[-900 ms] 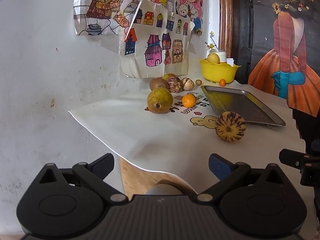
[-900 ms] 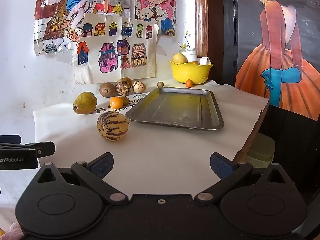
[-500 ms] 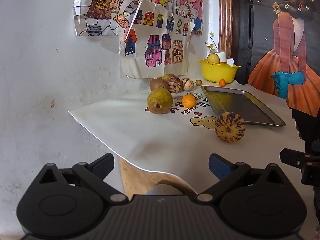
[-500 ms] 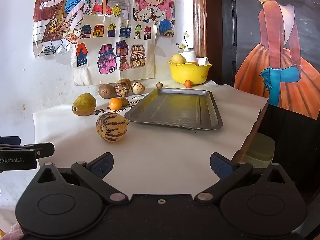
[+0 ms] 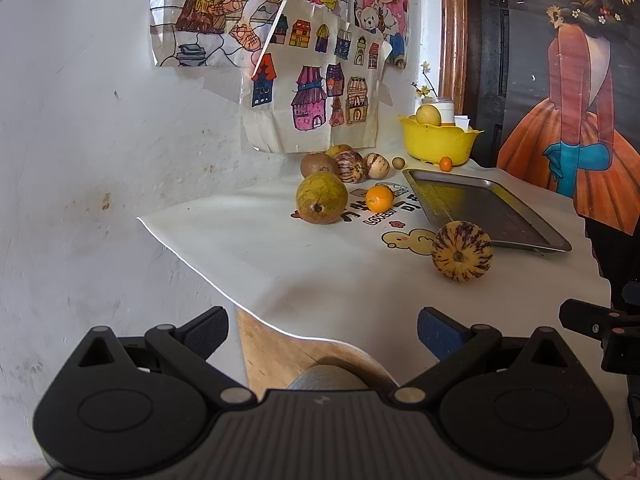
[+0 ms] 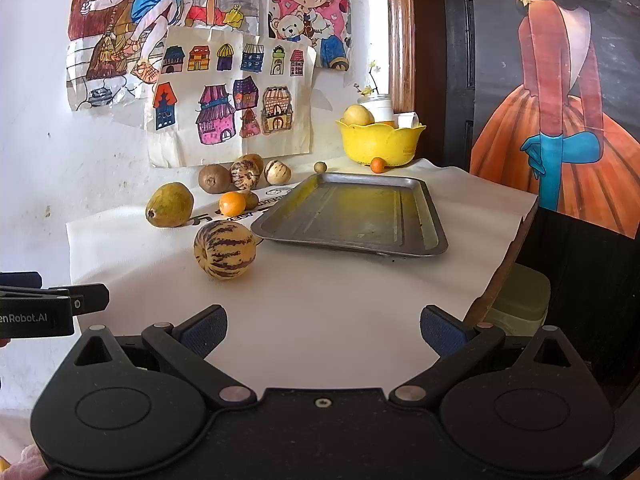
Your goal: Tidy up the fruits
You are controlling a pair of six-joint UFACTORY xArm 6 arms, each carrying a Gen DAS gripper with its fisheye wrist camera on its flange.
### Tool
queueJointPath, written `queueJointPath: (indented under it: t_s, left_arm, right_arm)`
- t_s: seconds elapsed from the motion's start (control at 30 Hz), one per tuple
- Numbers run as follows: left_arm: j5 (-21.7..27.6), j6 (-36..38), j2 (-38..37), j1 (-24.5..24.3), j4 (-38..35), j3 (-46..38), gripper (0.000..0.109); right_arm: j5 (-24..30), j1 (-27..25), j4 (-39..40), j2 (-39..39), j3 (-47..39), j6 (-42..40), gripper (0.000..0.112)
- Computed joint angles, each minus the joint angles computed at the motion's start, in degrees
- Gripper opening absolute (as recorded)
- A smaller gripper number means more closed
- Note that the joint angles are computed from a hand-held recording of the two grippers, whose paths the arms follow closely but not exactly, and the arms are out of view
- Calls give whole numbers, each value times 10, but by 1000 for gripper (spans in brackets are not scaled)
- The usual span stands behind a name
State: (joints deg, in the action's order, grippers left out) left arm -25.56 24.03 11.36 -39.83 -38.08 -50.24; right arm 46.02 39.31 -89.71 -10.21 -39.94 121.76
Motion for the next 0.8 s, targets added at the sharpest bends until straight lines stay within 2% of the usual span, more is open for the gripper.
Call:
queueJointPath:
  t_s: [0.8]
  left_arm:
    - [-2,-15,6,6,14,1,103]
  right_arm:
    - [1,0,-5,4,-2,6,103]
